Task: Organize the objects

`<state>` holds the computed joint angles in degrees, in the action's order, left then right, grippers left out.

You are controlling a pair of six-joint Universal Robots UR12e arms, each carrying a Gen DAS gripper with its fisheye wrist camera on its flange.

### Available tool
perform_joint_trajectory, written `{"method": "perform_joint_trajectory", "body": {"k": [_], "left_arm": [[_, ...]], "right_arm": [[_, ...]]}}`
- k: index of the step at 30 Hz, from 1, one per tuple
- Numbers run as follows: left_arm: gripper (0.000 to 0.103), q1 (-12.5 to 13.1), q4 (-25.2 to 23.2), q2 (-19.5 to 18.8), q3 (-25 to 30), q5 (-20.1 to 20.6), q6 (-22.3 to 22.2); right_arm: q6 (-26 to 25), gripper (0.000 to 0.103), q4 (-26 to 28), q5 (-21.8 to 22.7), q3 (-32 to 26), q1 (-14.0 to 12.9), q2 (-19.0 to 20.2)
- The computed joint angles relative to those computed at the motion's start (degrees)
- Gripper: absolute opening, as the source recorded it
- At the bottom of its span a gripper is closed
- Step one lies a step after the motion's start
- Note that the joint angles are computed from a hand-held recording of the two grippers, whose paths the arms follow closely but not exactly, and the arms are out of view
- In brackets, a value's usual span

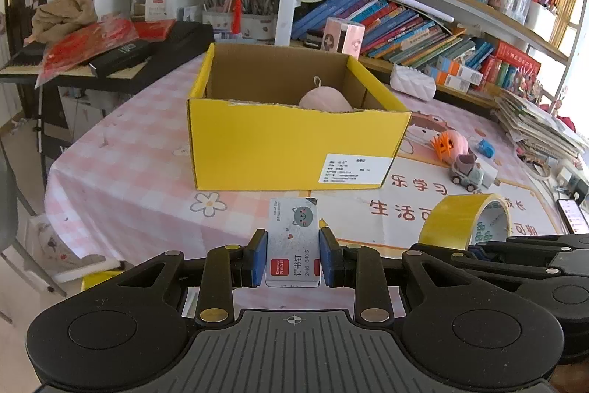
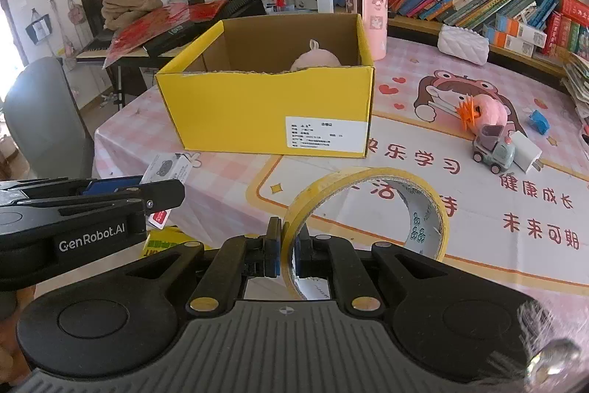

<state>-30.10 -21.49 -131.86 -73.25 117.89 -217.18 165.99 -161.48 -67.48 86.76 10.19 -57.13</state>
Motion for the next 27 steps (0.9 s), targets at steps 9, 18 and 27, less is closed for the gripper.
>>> {"method": "perform_joint_trajectory", "body": {"k": [9, 18, 27], "left_arm": [[0.028, 0.1, 0.6, 0.3, -0.6, 0.0, -0.2], [0.028, 0.0, 1.7, -0.3, 0.5, 2.0, -0.5], [0.028, 0.6, 5.4, -3.3, 6.3, 6.0, 5.2]], "right_arm": [[-1.0, 0.007, 0.8, -0.1, -0.4, 0.4, 0.1], [-1.8, 0.007, 0.1, 0.7, -1.3, 0.4, 0.8], [-0.5, 0.007, -5.4, 3.0, -5.8, -0.1, 3.6]]}}
